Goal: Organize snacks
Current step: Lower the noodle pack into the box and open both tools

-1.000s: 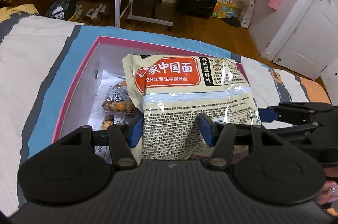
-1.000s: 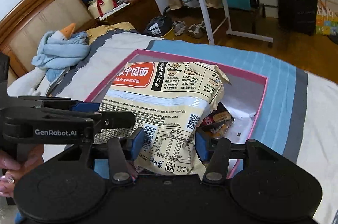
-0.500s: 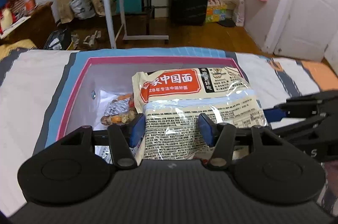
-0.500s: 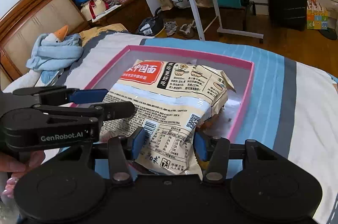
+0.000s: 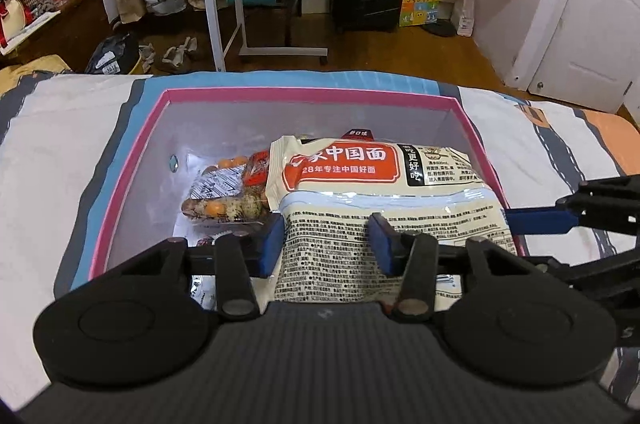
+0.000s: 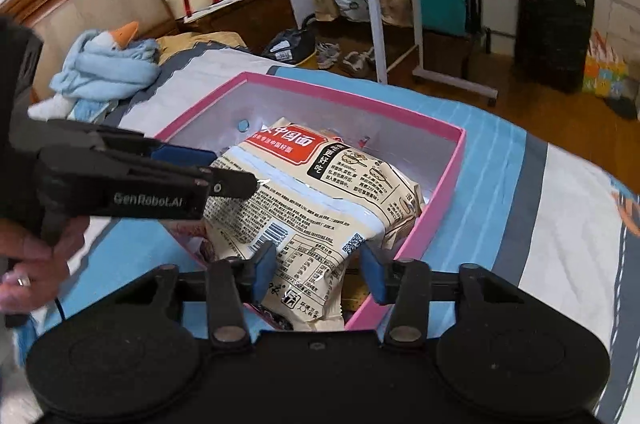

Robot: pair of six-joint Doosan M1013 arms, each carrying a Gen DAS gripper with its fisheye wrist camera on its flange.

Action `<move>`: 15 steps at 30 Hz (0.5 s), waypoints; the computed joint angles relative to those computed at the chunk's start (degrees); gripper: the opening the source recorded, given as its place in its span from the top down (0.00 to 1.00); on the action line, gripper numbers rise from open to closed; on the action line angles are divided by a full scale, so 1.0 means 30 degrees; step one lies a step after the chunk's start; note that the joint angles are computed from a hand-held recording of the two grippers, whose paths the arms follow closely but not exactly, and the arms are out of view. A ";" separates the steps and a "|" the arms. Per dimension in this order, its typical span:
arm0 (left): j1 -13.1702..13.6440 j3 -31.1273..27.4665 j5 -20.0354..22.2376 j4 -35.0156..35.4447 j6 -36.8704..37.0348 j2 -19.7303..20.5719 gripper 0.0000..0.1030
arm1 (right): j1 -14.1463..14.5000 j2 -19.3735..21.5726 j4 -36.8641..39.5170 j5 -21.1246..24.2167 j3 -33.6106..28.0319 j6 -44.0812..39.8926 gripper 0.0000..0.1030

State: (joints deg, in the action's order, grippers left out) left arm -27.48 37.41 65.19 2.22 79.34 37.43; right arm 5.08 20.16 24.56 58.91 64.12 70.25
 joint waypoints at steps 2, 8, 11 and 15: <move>-0.0033 0.0073 -0.0089 0.0161 -0.0283 0.0015 0.59 | 0.0196 -0.0094 -0.0491 -0.0514 0.0222 -0.0828 0.62; -0.0152 -0.0450 0.0973 0.0524 -0.0614 0.0531 0.60 | 0.0758 0.0415 -0.2511 -0.0323 -0.0132 -0.0497 0.71; -0.0140 0.0254 0.0293 0.0493 -0.0811 0.0196 0.60 | 0.0651 0.0284 -0.2128 -0.0662 0.0132 -0.0805 0.71; -0.0347 0.0413 0.0252 0.1300 -0.1243 0.0038 0.59 | 0.0459 -0.0032 -0.1554 -0.0951 0.0504 -0.0839 0.71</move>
